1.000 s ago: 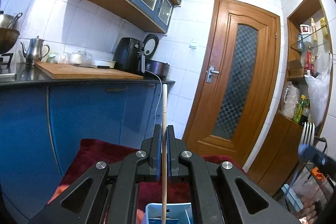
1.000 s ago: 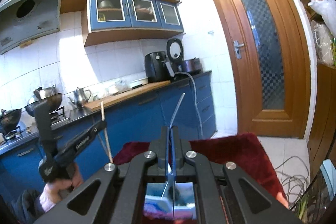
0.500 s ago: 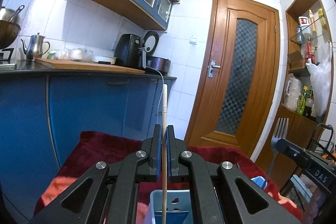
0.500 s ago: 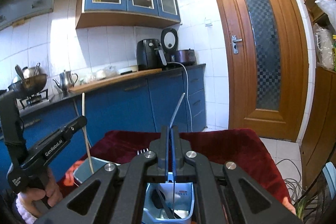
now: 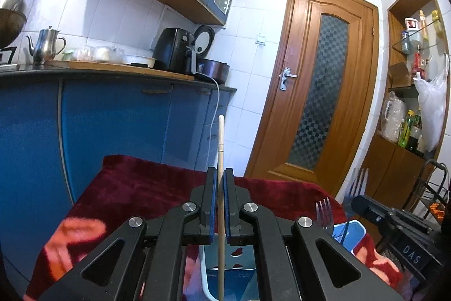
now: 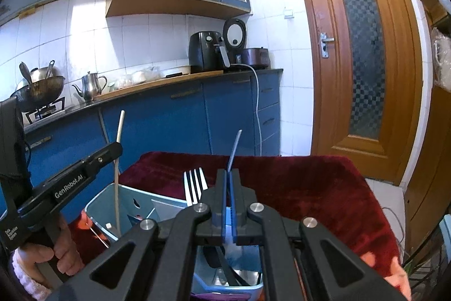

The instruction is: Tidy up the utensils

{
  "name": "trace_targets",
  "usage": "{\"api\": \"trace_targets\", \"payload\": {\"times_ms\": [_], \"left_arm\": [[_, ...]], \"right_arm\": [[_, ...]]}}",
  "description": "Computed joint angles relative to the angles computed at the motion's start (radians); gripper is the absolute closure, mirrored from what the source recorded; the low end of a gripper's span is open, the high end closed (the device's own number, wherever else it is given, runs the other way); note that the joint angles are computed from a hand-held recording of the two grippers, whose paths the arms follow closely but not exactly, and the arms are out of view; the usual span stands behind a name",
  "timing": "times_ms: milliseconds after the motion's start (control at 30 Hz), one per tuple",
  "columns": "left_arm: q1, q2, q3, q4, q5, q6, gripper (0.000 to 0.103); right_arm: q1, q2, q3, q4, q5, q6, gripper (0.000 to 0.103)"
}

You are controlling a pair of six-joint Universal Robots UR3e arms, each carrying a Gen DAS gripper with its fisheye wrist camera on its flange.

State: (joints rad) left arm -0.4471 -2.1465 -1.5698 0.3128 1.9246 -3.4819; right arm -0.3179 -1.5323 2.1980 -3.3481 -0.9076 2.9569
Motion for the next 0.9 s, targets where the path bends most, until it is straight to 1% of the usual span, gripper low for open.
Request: {"api": "trace_targets", "payload": {"times_ms": [133,233,300,367,567,633,700,767,833,900], "left_arm": [[0.006,0.009,0.003,-0.041,-0.020,-0.015,0.097],[0.010,0.018,-0.001,-0.061,-0.038,-0.028,0.090],[0.010,0.023,-0.007,-0.058,-0.044,-0.032,0.084],[0.006,0.030,-0.010,-0.059,-0.048,-0.030,0.083],[-0.004,0.047,-0.016,-0.064,-0.057,-0.016,0.082],[-0.007,0.050,-0.016,-0.060,-0.054,-0.010,0.080],[-0.011,0.050,-0.011,-0.064,-0.048,0.000,0.076],[-0.010,0.051,-0.009,-0.069,-0.050,0.004,0.074],[-0.006,0.051,0.003,-0.096,-0.053,0.002,0.074],[0.002,0.058,0.027,-0.149,-0.061,-0.007,0.074]], "right_arm": [[-0.015,0.007,0.002,0.021,0.033,0.001,0.100],[-0.026,0.007,0.001,0.037,0.061,0.007,0.099],[-0.033,0.002,0.005,0.042,0.076,0.011,0.095],[-0.043,-0.004,0.012,0.038,0.094,0.014,0.089],[-0.071,-0.031,0.041,0.012,0.148,0.031,0.085],[-0.083,-0.038,0.054,-0.003,0.166,0.041,0.083],[-0.092,-0.047,0.062,-0.009,0.181,0.051,0.083],[-0.096,-0.051,0.065,-0.009,0.188,0.056,0.083],[-0.099,-0.052,0.066,-0.011,0.194,0.060,0.083],[-0.100,-0.055,0.063,0.001,0.196,0.056,0.083]]}}
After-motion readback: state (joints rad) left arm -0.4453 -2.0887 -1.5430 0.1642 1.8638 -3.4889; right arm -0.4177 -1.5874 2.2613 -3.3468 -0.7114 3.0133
